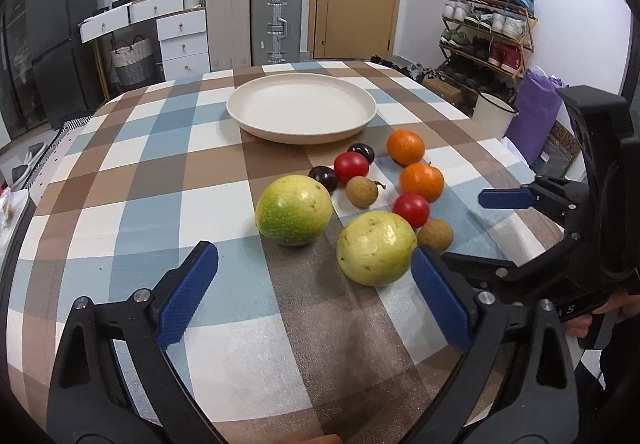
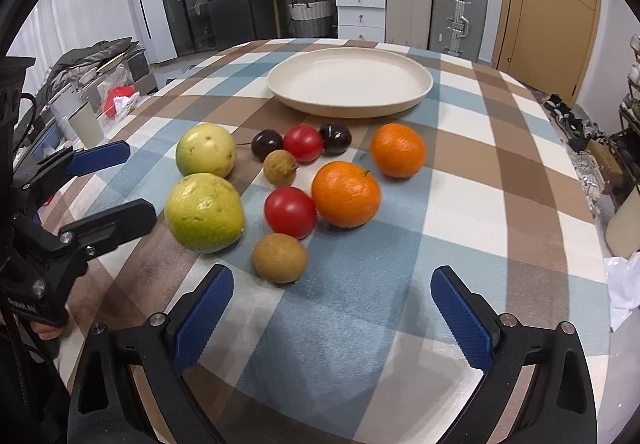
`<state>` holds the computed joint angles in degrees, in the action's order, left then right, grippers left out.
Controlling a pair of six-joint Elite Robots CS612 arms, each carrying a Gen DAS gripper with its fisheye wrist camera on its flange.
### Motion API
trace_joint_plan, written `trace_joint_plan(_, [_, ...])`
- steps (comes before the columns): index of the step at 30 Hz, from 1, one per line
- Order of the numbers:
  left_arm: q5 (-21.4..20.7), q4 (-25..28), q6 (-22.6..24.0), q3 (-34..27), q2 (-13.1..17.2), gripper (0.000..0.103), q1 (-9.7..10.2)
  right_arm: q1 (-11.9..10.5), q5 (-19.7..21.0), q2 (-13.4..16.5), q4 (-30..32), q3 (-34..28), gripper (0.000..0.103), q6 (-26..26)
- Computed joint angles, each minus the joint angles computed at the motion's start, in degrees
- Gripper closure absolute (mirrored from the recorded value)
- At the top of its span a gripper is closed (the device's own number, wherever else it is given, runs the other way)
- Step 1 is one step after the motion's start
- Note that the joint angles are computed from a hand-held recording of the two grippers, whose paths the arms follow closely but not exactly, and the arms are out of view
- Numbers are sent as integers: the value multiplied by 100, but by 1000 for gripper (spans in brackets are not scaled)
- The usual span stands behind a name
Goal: Organize fruits
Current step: 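Grasp the small brown kiwi with the right tool while the left tool grasps the pale yellow-green fruit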
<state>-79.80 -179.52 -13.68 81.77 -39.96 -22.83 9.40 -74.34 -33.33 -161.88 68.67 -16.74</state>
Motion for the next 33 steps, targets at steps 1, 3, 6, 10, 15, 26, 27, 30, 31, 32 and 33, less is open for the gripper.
trace_joint_plan(1, [-24,27,13,-12,7,6,1,5,12,6,42,-15,13,-13])
trace_joint_plan(3, [-49,37,9,-17,14,6,3,21,-13,22,87,-43,16,-34])
trace_joint_plan(6, [-118,70,27,-30,20,6,7,40,-9,22,177,-60,17,-82])
trace_joint_plan(10, [-115,195,27,-90,49,6,-2,73,-49,40,226,-100,28,-222])
trace_joint_plan(15, [-263,307,-125,-164,83,6,25,76,57,39,184,-94,50,-342])
trace_joint_plan(26, [-456,497,11,-289,135,16,-16,-43,392,-88,41,167,73,-178])
trace_joint_plan(27, [-458,572,22,-332,151,21,-22,-58,385,-97,28,187,73,-148])
trace_joint_plan(30, [-483,759,51,-440,194,28,-42,-91,362,-115,-21,227,73,-61])
trace_joint_plan(31, [-498,809,71,-477,211,30,-47,-101,362,-117,-24,229,73,-43])
trace_joint_plan(32, [-496,878,86,-517,228,35,-54,-109,363,-120,-26,233,73,-40])
trace_joint_plan(33, [-495,941,77,-556,244,44,-58,-113,357,-122,-28,235,73,-36])
